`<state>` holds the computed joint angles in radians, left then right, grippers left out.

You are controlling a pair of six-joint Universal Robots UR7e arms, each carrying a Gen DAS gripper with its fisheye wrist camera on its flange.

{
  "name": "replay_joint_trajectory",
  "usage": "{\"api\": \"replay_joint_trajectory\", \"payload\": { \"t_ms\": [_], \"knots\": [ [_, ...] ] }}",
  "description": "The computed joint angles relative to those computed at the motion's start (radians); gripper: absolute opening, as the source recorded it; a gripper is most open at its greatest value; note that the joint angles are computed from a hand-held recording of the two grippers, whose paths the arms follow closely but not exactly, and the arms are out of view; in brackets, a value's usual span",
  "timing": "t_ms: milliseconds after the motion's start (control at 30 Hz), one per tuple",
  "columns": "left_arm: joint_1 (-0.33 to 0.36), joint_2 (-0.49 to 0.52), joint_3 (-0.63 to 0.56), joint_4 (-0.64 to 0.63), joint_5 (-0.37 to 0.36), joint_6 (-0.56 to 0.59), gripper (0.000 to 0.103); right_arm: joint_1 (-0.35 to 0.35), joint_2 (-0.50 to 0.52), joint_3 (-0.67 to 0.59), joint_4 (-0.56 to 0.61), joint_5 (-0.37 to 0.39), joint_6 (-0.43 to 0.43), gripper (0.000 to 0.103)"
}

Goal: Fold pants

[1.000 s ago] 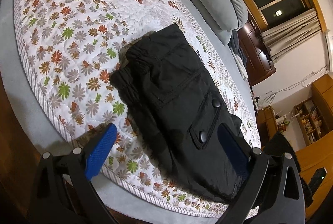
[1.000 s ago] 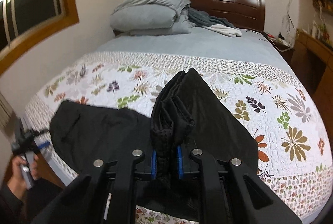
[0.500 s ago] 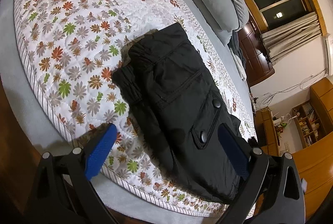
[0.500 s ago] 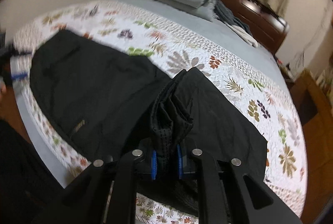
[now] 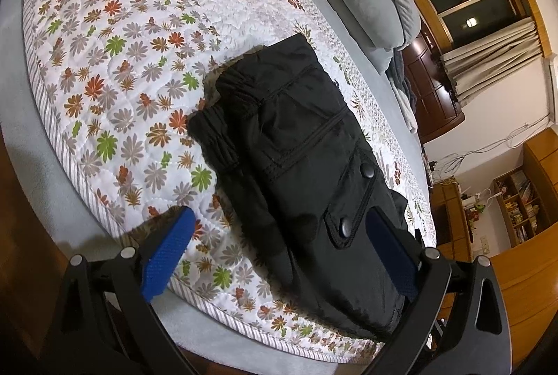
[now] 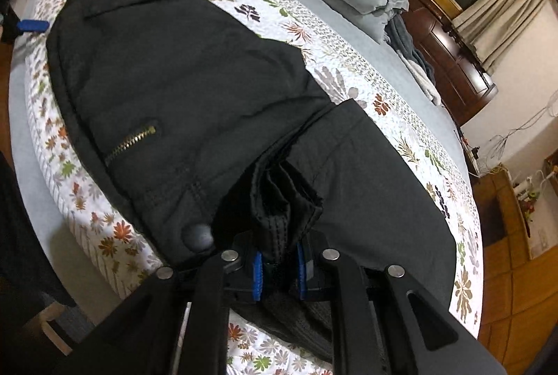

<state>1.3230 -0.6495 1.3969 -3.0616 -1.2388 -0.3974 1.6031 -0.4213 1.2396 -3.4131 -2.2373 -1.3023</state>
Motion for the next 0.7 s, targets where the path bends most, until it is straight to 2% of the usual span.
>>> {"api": "replay_joint_trajectory", "payload": {
  "t_ms": [33, 100, 233, 367, 433, 567, 700],
  "knots": [
    [0.001, 0.0, -0.001, 0.0, 0.0, 0.0, 0.098, -0.004, -0.005, 0.017, -0.017, 0.021, -0.016, 0.023],
    [0.001, 0.004, -0.007, 0.006, 0.005, 0.0, 0.098, -0.007, -0.038, 0.061, 0.001, 0.052, 0.014, 0.032],
    [0.003, 0.007, -0.008, -0.003, 0.001, 0.003, 0.098, -0.028, -0.233, 0.209, 0.227, 0.25, 0.237, 0.048],
    [0.01, 0.007, -0.007, -0.014, -0.015, -0.002, 0.098, -0.075, -0.372, 0.228, 0.416, 0.457, 0.481, 0.05],
    [0.013, 0.005, -0.006, -0.014, -0.022, 0.001, 0.099, -0.09, -0.393, 0.215, 0.45, 0.5, 0.543, 0.05],
    [0.014, 0.004, -0.006, -0.007, -0.027, 0.002, 0.099, -0.078, -0.333, 0.148, 0.428, 0.387, 0.564, 0.051],
    [0.012, 0.003, -0.003, -0.011, -0.028, 0.002, 0.099, -0.062, -0.263, 0.113, 0.416, 0.3, 0.51, 0.05]
  ]
}}
